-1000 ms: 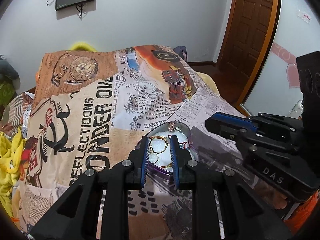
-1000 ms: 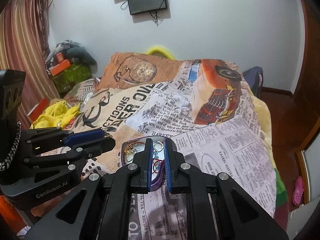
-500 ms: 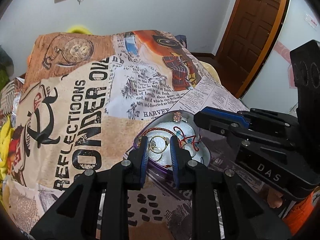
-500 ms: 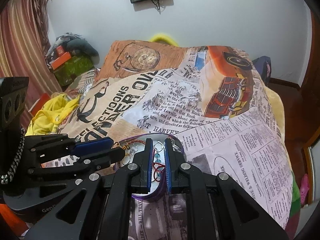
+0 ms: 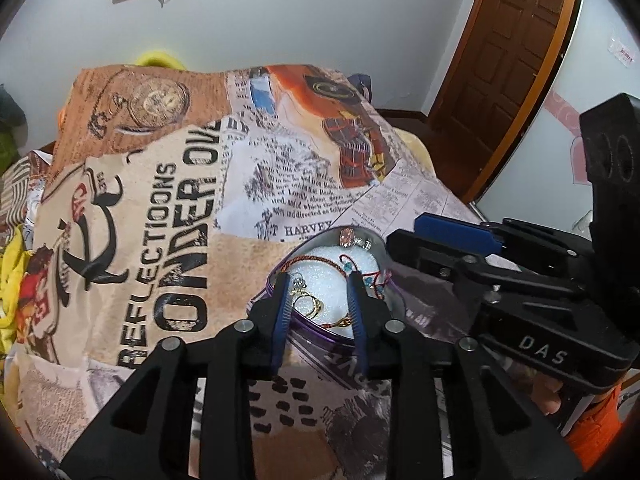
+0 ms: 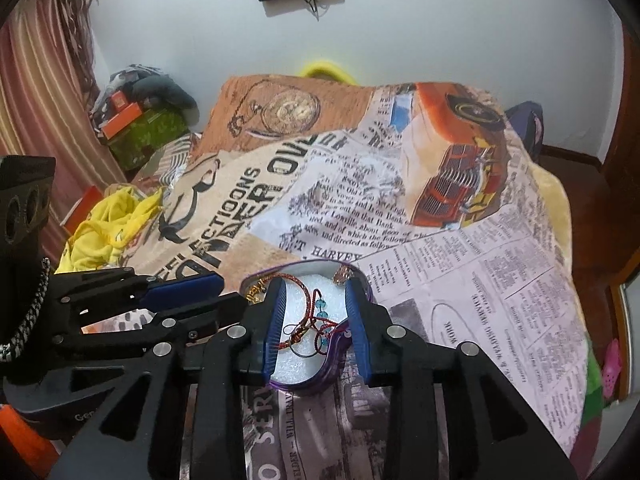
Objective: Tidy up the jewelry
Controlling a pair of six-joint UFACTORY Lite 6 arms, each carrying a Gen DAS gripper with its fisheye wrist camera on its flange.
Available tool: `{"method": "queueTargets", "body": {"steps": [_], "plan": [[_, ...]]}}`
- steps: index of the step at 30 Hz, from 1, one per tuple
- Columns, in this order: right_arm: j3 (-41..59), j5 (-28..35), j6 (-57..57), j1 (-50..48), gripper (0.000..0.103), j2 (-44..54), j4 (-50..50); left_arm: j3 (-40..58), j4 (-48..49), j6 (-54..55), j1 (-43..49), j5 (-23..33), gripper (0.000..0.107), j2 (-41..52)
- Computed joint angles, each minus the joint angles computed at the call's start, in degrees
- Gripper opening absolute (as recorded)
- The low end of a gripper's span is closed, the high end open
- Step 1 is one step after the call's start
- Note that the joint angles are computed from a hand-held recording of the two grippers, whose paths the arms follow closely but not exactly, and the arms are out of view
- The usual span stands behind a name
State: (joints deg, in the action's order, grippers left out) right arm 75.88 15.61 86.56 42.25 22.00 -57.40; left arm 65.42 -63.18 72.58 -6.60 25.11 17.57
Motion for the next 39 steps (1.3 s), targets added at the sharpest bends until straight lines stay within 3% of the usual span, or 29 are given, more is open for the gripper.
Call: {"method": "queueTargets", "body": {"steps": [6,12,18,25,27,28,30,32,39], "plan": [[-2.9,5.5,6.1,3.1,0.028,-7.3,-5.7,-3.9,1.3,-2.6,2.0,2.2,0.033,-10.1],[-4.8,16.7,11.3,10.5,0.028,-16.2,-11.1,-9.2,2.9,-6.5,4.5,4.2,0.037,-26.4],[-4.4,35.5,16.9,24.7,0.028,-23.9,-17.9,-14.5,3.6,-9.6,8.3,7.5,0.042,-46.1],[1.0,56.3,18.2,40.1,0.028,-22.7,-23.6,-17.6,0.1,-8.6,17.5,14.2,0.051,-62.2],[2.6,60.3,18.3,43.0,0.029,-21.3,-24.7,-19.1,-1.8,-7.5,21.3,16.3,0.063,-67.3],[3.8,63.2,18.5,45.1,0.031,-20.3,-25.4,-19.6,-2.9,-6.7,23.7,17.9,0.067,-69.2],[4.8,66.6,19.1,47.2,0.046,-19.0,-26.4,-20.7,-5.9,-4.5,28.6,21.6,0.081,-71.9],[6.3,70.2,19.5,48.6,0.055,-17.1,-27.5,-21.6,-9.5,-1.8,36.7,28.5,0.090,-74.6],[12.9,80.7,19.2,51.1,0.093,-9.5,-28.5,-23.5,-15.3,1.9,52.6,42.1,0.099,-78.5]]}}
